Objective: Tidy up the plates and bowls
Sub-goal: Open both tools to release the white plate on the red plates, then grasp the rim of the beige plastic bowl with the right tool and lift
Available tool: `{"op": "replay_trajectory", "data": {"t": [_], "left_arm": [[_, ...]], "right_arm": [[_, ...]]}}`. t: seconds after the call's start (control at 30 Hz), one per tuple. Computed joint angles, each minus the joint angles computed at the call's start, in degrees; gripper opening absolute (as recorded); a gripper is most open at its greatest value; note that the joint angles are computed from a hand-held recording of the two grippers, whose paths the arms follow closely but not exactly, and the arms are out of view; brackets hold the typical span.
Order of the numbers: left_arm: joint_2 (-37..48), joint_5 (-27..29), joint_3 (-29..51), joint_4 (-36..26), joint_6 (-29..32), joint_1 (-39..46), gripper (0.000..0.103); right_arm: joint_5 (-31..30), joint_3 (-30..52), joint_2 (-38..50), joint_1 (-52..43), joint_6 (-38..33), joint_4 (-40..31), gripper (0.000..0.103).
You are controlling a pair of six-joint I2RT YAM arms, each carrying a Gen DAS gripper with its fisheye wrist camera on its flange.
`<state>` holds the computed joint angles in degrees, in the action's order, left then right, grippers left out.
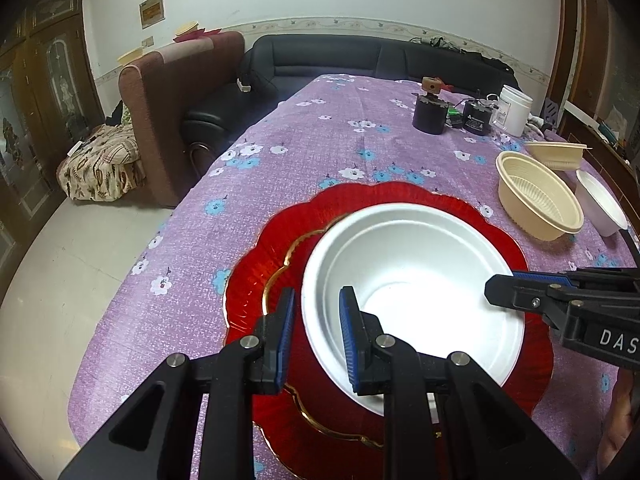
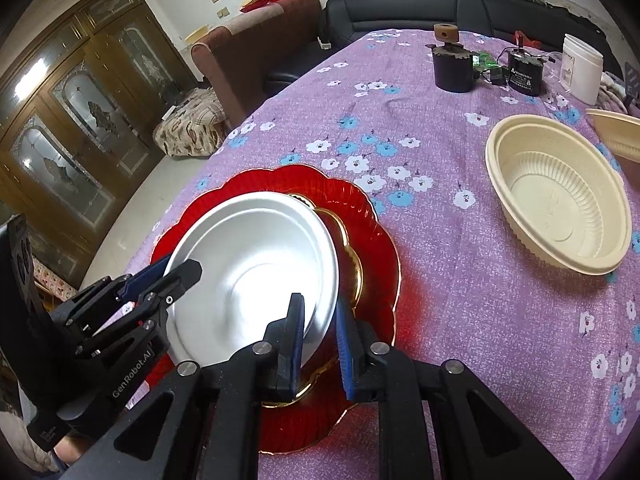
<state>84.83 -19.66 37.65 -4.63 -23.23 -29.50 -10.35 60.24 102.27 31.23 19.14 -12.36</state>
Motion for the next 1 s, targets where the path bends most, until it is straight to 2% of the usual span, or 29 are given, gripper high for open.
{"op": "replay_trajectory", "data": {"t": [0.17,0.4,0.67,0.83,1.0], "left_arm": [[-1.2,-0.7,0.3,-1.2,-0.5,0.0,0.029],[-4.3,-2.5,0.8,-3.4,-1.2,-1.5,0.029],[-4.1,-2.9,5.2,-6.1,-1.4,-7.8,0.029],[-0.3,-0.9,9.6,-6.6,-0.6,-11.4,0.031],[3.6,-0.5,13.6,-7.3,-0.6,-15.1,0.031]], "right_arm": [[-0.6,-2.0,-3.2,-1.3,-0.6,0.2,0.019],[-5.2,-7.3,-10.0,-6.5,-0.7,1.2,0.019],[-8.9,-12.8,-17.7,-20.0,-1.9,1.1,0.019],[-9.0,-11.1,-17.0,-29.5,-3.1,-1.0,0.019],[-8.8,-6.4,-10.1,-34.5,-4.1,-1.9,0.021]]}}
